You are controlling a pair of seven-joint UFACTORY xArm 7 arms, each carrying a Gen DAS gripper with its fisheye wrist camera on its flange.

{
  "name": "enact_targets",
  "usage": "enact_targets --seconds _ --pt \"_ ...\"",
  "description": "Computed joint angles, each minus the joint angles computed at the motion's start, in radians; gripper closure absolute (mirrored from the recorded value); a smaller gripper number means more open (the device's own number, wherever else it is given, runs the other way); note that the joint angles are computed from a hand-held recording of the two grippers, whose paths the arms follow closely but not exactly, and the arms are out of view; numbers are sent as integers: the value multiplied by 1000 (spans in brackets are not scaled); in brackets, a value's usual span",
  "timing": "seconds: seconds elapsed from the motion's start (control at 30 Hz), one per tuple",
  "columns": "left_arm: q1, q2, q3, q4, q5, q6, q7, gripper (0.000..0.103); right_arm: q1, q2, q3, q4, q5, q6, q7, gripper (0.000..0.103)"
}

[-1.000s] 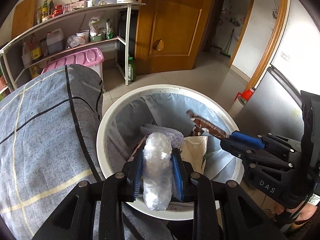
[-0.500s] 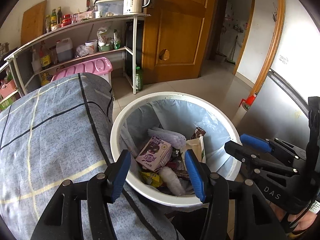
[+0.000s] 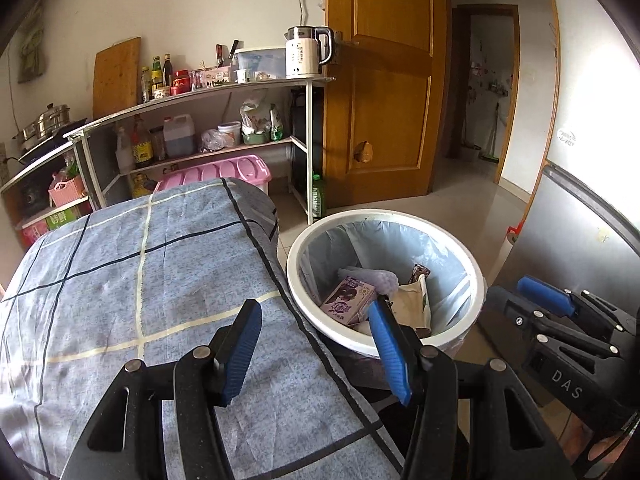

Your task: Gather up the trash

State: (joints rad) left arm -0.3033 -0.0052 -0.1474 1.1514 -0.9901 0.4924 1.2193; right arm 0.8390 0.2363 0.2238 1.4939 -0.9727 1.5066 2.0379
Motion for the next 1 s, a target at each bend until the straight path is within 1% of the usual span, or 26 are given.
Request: enact_targets --seconds 0.03,0.1,0.2,0.3,0.37,0.63,1.0 --pt "4 -8 4 -4 -17 12 11 47 7 8 2 11 -5 12 5 60" --pt "5 -17 7 -11 -12 20 0 47 18 18 1 27 -14 23 9 60" --pt "1 -42 11 -37 -19 9 2 47 37 37 -2 53 -22 45 7 60" --pt "-15 -70 13 -74 -31 -47 26 47 54 49 -7 72 -28 62 4 60" --pt "-24 -77 20 -81 -27 -51 24 47 63 57 -12 84 -30 75 5 60" --pt "-33 -85 38 -84 -29 -42 9 47 72 58 -20 87 -32 71 8 60" --pt "-34 -87 42 -84 -25 -34 5 47 71 55 -20 79 -30 63 17 60"
